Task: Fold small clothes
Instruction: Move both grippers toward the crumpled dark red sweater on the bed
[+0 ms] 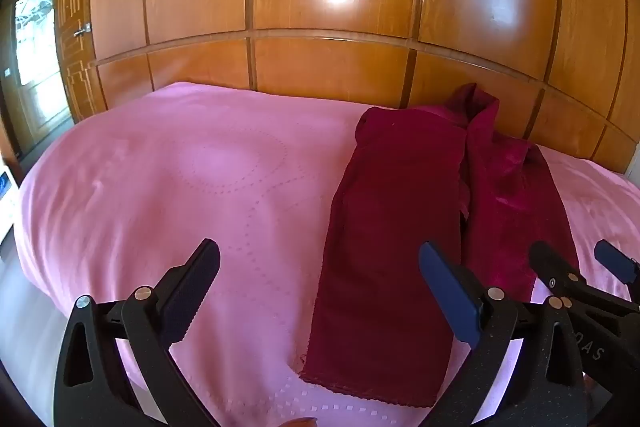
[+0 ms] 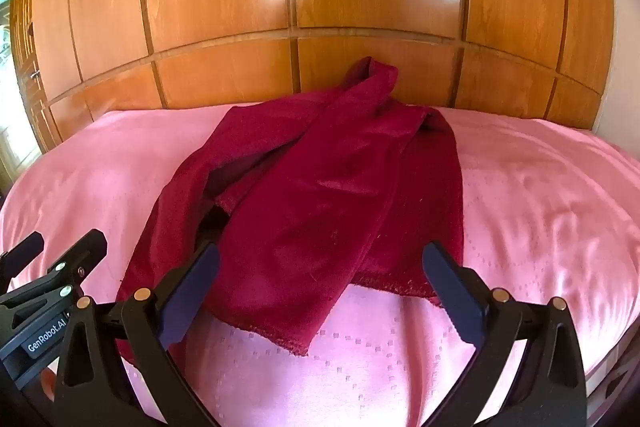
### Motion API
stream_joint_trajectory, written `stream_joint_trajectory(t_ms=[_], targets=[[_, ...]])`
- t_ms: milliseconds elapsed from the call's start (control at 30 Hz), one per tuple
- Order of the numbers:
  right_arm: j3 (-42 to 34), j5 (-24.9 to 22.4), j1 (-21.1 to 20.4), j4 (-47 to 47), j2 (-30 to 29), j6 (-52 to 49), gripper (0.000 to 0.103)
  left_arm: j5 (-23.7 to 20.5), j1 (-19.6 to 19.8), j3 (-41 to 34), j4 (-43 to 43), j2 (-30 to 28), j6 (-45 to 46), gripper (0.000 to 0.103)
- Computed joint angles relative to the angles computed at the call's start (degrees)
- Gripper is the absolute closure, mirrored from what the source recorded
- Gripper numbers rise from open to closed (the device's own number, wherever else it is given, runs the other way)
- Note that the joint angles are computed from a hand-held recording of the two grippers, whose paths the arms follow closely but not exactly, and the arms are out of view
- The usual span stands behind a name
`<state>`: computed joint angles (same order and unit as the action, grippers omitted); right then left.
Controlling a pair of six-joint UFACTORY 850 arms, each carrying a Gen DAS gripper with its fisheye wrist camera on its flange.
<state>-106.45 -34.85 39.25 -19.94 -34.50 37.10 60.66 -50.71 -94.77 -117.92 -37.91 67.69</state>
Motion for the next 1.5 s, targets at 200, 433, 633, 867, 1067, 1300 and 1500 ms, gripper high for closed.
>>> stream_joint_trajectory(t_ms=[200, 433, 633, 867, 1067, 1300, 1500], targets=[[-0.45, -1.02, -0.19, 3.28, -0.69, -2.01, 0.002, 0.03, -0.11, 0.6, 0.21, 0.12, -0.4, 0.004], [3.15, 3.95, -0.01, -0.27, 2.05, 0.03, 0.002, -0.51, -0.07, 0.94, 0.2, 0.4, -1.41, 0.004], [3.54, 2.08, -1.45, 14.81, 1.94, -12.26, 0.004, -0.16, -0.2, 1.66, 0.41, 0.79, -1.8, 0.004], [1.04, -5.85, -2.6, 24.1, -0.06, -19.55, 0.002, -0.03, -0.05, 2.33, 0.59, 1.15, -2.17, 0.004], [1.6, -2.46, -1.28, 11.42, 0.9, -14.21, 0.002, -0.49, 0.06, 2.51, 0.18, 1.26, -1.91, 0.004], [3.8, -0.31, -1.77, 11.71, 1.88, -16.78, 0.021, -1.36, 0.3, 2.41, -0.58, 1.06, -0.94, 0.004], [4.7, 2.15, -2.22, 14.13, 2.81, -18.62, 0.023, -1.57, 0.38, 2.08, -1.02, 0.72, -0.06, 0.004]])
